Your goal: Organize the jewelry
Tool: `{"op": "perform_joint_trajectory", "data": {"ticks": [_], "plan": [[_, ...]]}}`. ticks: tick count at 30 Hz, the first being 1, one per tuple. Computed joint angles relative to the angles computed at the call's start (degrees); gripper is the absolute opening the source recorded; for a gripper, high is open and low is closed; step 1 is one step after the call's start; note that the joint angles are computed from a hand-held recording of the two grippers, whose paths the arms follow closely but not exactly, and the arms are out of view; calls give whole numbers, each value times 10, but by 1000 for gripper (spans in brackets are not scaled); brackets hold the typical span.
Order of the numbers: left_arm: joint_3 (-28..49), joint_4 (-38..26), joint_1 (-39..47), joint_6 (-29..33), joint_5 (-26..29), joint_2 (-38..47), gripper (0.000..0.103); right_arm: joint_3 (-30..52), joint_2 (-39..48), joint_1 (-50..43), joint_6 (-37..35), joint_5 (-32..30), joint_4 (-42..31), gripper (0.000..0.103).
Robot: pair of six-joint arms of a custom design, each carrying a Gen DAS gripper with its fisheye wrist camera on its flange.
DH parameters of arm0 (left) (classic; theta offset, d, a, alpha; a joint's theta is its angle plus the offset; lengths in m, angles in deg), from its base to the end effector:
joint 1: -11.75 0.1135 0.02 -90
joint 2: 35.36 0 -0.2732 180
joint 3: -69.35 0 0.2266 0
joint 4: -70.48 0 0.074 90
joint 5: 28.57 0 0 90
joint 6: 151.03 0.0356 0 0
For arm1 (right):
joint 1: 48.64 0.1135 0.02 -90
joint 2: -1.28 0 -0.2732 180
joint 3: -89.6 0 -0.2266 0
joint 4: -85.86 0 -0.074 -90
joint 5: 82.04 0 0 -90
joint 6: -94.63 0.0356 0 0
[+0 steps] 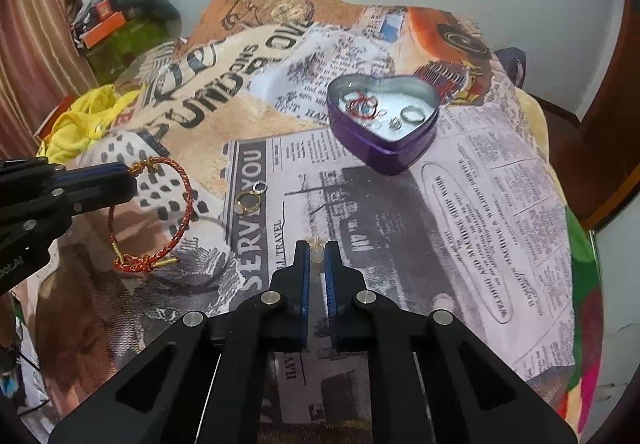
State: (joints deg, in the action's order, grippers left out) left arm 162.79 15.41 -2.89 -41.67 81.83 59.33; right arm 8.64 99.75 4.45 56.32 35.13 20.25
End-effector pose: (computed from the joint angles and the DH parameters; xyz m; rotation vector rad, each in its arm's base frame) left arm 0.3146 -0.0950 0.2915 0.8648 2.3610 -0.4201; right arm 0.2120 0.2552 0.2902 0.1034 2.5084 0.0698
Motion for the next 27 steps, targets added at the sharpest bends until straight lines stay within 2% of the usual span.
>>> {"op": "perform_joint_trajectory", "data": {"ticks": [12,14,17,19,21,27], "plan": [[40,0,-22,-27,1,5,3,21,-46,17,6,70,-43,5],[43,3,-25,-30,-1,6,3,11,-58,11,3,63,-35,6],[43,3,-21,-32,5,8,3,-10,-73,-4,-7,21,-11,6],[38,5,-18,-30,6,8,3,-26,-73,-18,-15,-17,10,15],[32,7,-13,-26,6,7,3,-31,-62,-21,-14,-25,15,42],[23,6,6,-19,6,12,3,-11,3,-24,-38,-39,14,44]]}}
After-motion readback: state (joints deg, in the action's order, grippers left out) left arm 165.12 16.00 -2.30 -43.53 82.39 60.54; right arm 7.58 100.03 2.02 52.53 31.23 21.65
